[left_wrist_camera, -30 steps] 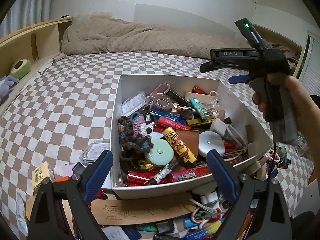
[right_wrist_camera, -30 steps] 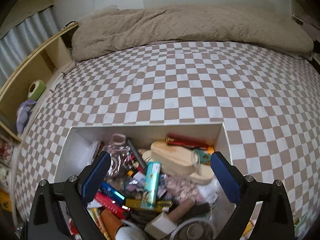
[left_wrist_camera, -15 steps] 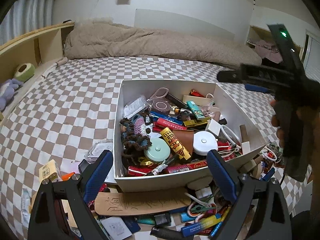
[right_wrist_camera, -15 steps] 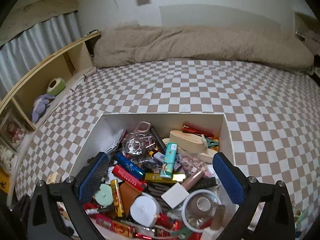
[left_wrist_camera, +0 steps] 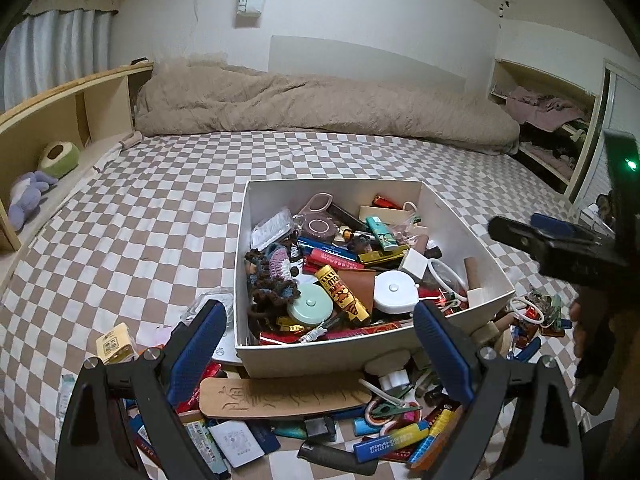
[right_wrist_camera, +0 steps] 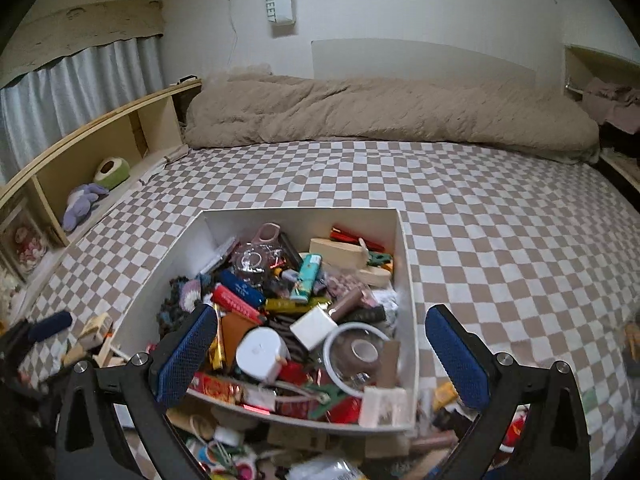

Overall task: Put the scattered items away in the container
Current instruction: 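Pull both open tools back up from the box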

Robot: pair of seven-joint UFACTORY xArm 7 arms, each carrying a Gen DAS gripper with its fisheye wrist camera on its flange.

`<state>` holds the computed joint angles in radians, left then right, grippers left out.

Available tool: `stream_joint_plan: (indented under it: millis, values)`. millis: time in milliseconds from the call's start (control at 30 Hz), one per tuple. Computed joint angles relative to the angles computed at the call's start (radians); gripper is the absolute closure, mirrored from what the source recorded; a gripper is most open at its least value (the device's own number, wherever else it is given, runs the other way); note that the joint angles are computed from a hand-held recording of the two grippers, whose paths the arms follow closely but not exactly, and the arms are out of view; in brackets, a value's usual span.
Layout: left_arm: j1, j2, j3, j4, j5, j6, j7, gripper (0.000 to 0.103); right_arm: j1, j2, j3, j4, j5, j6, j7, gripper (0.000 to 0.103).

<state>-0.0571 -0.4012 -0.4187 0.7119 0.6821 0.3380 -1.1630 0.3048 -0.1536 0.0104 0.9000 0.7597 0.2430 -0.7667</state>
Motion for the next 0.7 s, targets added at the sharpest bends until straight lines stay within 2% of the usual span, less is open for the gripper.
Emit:
stream_joint_plan:
  millis: [133, 267, 400, 700]
  values:
    - [-0.004, -0.017, -0.009, 0.003, 0.007, 0.018, -0.008, 0.008, 0.023, -0.062, -0.016, -0.064, 0.013, -0.043, -0.045, 0.0]
    - [-0.015, -0.037, -0.002, -0.011, -0.009, -0.003, 0.002, 0.008, 0.069, -0.124, -0.057, -0.115, 0.023, -0.049, -0.085, 0.0]
    - [0.0, -0.066, -0.02, -0.023, -0.016, -0.01, -0.004, 0.008, 0.099, -0.174, -0.094, -0.148, 0.022, -0.029, -0.091, 0.0]
    - [0.013, -0.094, -0.043, -0.03, -0.06, -0.016, 0.03, 0.007, 0.173, -0.26, -0.154, -0.234, -0.024, -0.089, -0.074, 0.0]
